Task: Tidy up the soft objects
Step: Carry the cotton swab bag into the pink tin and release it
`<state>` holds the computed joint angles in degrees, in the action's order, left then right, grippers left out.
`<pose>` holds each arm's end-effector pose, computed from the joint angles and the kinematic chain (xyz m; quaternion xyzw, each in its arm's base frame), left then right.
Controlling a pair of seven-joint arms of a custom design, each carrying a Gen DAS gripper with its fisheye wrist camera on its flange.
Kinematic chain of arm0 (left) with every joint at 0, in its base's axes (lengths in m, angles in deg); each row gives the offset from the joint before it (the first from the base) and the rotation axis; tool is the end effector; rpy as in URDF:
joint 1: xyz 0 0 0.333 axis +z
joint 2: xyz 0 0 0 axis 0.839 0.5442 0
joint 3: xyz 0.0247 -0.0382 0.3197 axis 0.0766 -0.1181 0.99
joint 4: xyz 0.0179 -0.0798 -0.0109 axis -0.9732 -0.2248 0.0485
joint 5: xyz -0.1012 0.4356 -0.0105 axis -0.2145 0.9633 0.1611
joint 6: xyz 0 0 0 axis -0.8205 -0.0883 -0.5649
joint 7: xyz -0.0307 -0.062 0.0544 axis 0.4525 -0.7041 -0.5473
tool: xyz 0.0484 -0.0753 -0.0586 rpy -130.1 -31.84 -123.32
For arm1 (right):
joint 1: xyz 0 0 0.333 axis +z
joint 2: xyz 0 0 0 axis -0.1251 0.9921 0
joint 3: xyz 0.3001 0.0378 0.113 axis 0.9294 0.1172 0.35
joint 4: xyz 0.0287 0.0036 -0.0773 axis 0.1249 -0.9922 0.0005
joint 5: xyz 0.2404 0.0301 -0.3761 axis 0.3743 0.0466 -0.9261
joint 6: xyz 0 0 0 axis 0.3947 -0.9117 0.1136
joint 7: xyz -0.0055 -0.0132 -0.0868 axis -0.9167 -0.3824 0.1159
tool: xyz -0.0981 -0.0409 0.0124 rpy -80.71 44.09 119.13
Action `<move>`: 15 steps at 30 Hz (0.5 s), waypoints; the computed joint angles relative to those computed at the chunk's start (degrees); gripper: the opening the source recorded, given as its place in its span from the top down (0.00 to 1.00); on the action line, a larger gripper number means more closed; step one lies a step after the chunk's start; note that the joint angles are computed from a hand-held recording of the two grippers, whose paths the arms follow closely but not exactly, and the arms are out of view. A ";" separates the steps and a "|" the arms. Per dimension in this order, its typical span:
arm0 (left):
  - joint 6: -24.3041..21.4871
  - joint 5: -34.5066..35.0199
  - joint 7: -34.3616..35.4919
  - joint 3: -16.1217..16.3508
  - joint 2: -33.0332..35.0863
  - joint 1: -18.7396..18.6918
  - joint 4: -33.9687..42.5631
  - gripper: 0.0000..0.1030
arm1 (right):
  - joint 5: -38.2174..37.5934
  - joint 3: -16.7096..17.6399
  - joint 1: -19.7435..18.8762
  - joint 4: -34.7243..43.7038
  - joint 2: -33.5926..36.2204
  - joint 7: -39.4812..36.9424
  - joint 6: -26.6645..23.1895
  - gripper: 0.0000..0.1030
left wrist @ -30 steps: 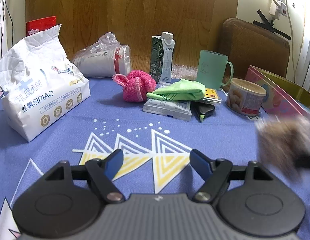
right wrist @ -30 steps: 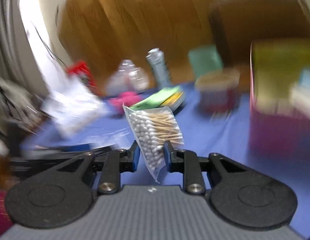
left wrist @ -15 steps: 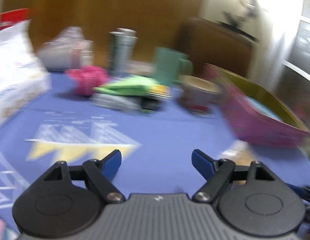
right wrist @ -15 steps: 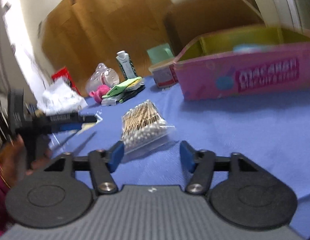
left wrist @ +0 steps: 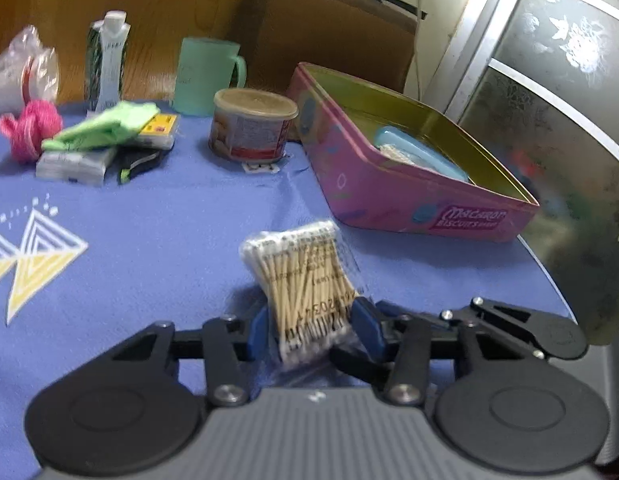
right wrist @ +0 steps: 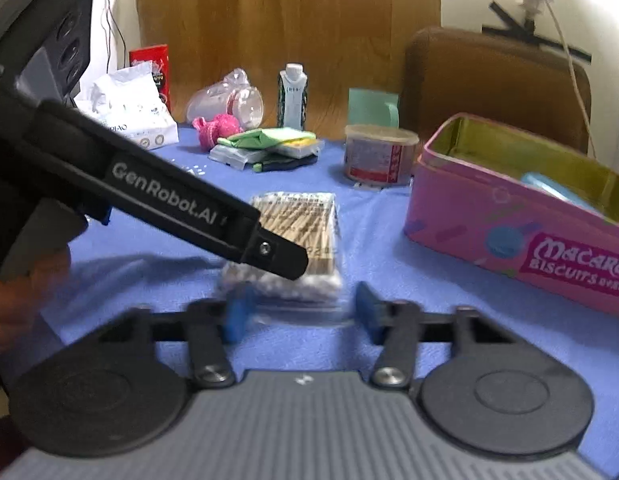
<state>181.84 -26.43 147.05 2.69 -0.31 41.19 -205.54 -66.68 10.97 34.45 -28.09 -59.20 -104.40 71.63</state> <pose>0.5590 -0.3338 0.3915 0.3362 -0.8445 0.4166 0.0133 0.4102 0.5044 0.3570 -0.6043 0.6183 -0.3610 0.3496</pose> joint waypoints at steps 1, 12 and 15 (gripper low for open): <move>-0.36 -1.07 1.37 -0.17 -0.37 0.15 0.13 0.60 | -1.43 -0.08 0.10 -0.80 -0.59 1.75 0.26 0.68; 0.79 -7.65 13.43 -2.95 4.10 -3.31 11.82 0.62 | -8.09 1.70 1.56 -4.32 -5.36 7.58 -18.18 0.77; 4.28 -3.13 10.55 -3.97 9.37 -5.28 17.79 0.61 | -8.22 1.45 -0.54 -5.44 -6.88 8.49 -19.09 0.77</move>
